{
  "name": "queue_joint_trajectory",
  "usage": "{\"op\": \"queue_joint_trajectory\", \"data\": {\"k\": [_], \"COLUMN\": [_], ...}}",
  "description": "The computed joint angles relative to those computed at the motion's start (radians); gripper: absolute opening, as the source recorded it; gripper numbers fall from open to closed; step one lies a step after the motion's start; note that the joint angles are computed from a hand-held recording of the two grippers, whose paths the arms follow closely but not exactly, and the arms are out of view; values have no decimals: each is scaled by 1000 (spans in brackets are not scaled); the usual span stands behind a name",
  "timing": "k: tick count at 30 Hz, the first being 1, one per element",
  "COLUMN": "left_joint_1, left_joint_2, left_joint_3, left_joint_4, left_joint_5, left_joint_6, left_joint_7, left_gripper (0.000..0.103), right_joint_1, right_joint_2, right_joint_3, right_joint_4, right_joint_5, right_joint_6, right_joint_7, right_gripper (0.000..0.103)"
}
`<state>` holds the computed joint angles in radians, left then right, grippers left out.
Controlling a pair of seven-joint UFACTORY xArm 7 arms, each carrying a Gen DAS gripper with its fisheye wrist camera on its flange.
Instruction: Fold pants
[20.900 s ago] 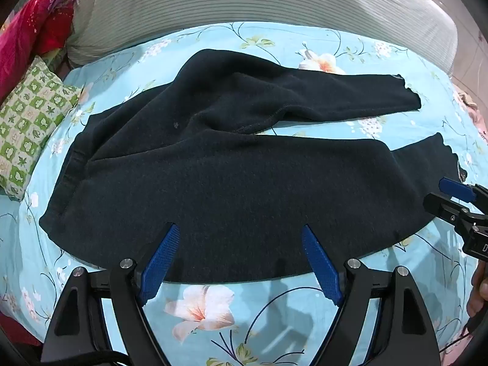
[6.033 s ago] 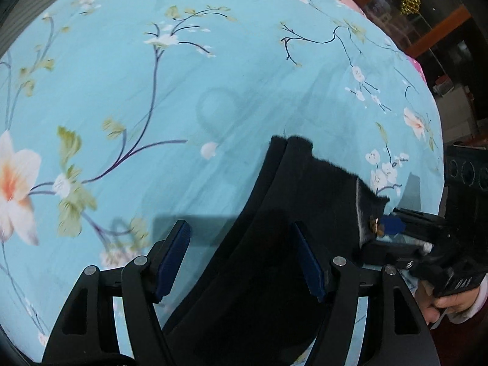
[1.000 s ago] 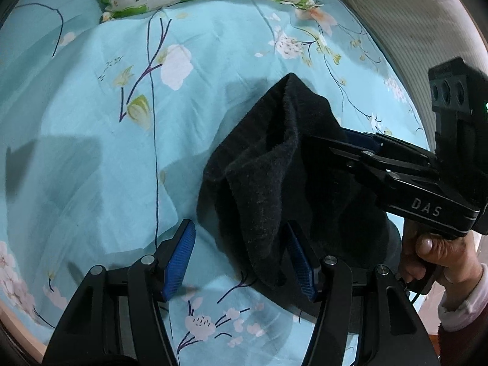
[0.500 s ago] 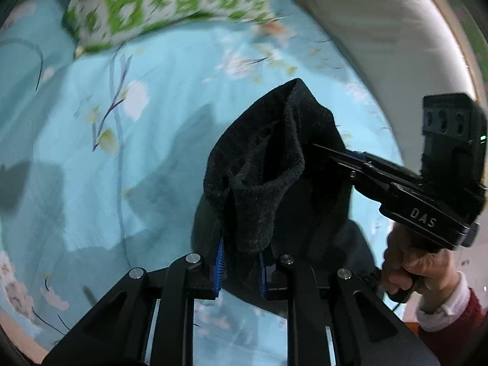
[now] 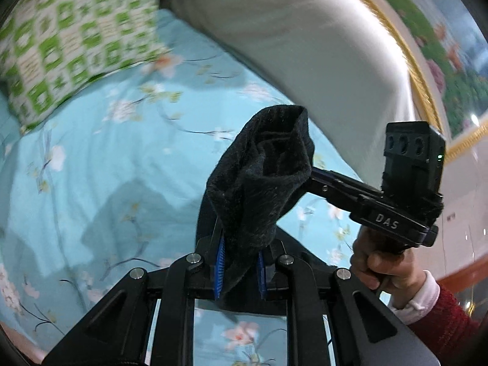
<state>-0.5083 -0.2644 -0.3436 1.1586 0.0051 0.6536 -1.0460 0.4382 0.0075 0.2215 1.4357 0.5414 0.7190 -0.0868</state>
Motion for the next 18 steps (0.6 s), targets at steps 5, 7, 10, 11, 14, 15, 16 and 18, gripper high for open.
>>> {"op": "queue_joint_trajectory", "data": {"k": [5,7,10,11,14,15,16,18], "left_joint_1": [-31,-56,-111,-128,-187,-203,-222,-259], "left_joint_2": [106,155,231,250,330,347,369,409], "left_joint_3": [-47,-57,-65,-59,-47,-38,-31,-17], "left_joint_4": [136,193,284,303,387,402,426,470], "left_joint_5": [70,111,176,184,219,224,232,241], "left_joint_6": [22,35,69,71,95,98,106,124], "left_joint_7": [-4,-10,-23,-21,-20,-16,-13,-4], "left_gripper": [16,16,16,16,16,16,16,16], "right_joint_1": [-7,-2,5,7,14,17,17,23], "right_joint_2": [-172,-243,-347,-379,-467,-486,-518,-557], "right_joint_3": [-30,-44,-64,-70,-85,-89,-92,-100], "right_joint_4": [-186,-258,-360,-393,-484,-504,-539,-582], "right_joint_5": [51,54,47,42,23,16,10,-3], "right_joint_6": [-75,-99,-130,-140,-167,-175,-186,-203], "right_joint_7": [5,22,59,74,123,139,158,187], "right_gripper": [22,21,20,19,19,19,19,18]}}
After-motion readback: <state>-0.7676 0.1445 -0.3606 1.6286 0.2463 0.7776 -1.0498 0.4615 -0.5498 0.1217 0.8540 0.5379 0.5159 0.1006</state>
